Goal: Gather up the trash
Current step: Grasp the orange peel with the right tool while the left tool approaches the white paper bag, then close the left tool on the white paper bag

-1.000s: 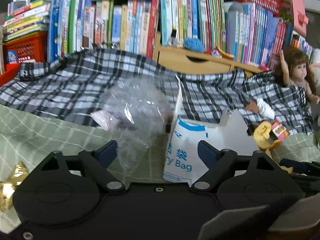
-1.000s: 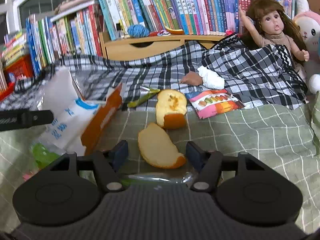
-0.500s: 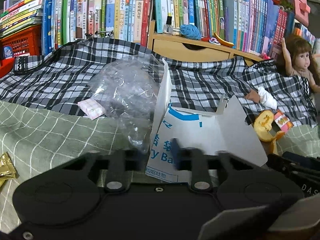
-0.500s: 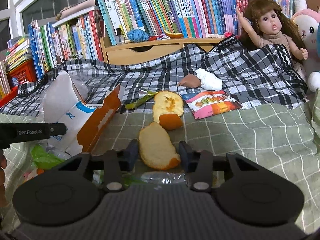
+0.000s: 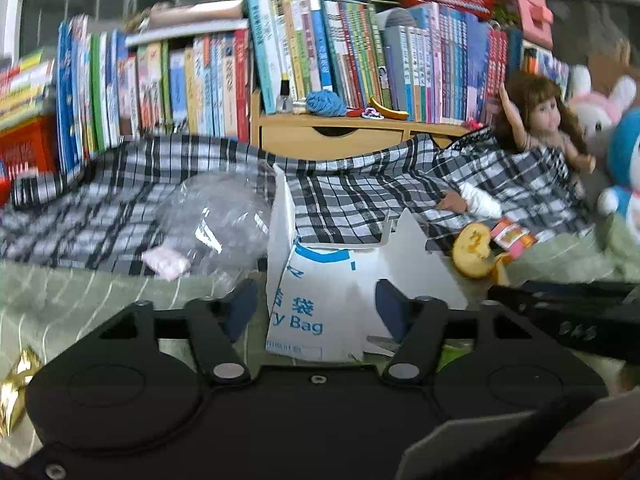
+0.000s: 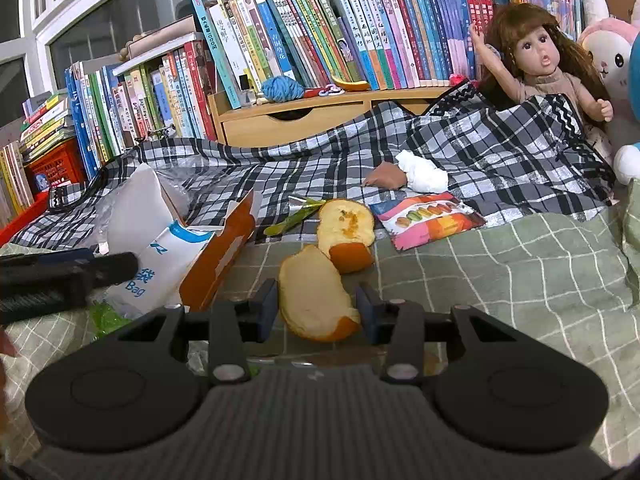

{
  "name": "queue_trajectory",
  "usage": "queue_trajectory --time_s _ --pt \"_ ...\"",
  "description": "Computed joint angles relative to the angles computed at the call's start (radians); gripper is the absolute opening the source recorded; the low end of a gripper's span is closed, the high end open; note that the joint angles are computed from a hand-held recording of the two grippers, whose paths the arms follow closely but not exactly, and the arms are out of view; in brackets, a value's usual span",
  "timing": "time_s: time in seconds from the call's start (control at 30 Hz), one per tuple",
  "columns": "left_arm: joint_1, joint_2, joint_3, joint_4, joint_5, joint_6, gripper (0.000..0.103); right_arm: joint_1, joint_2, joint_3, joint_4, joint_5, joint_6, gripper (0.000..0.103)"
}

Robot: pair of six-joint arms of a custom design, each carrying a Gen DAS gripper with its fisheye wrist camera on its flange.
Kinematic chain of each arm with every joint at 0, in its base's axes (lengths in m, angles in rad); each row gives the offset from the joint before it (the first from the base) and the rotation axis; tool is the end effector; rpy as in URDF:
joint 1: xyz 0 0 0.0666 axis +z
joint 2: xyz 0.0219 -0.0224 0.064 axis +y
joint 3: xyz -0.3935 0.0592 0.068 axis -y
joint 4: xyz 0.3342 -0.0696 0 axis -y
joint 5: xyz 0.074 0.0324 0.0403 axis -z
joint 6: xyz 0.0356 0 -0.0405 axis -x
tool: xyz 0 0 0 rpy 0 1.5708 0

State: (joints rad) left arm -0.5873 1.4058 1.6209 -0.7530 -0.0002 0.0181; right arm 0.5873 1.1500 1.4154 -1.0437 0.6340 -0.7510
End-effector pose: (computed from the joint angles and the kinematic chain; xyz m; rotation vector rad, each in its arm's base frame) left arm 0.3701 -0.2468 0.5449 0.5978 2.0440 -0.3603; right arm 0.2772 0.1587 0.5330 0.4703 2.1205 0.0048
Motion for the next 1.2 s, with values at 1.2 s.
queue_trajectory --time_s 1.2 --pt "0.000 0.082 0.052 -0.037 0.000 -0.024 0.073 -0.041 -0.026 -0.040 0.029 -0.061 -0.028 0.050"
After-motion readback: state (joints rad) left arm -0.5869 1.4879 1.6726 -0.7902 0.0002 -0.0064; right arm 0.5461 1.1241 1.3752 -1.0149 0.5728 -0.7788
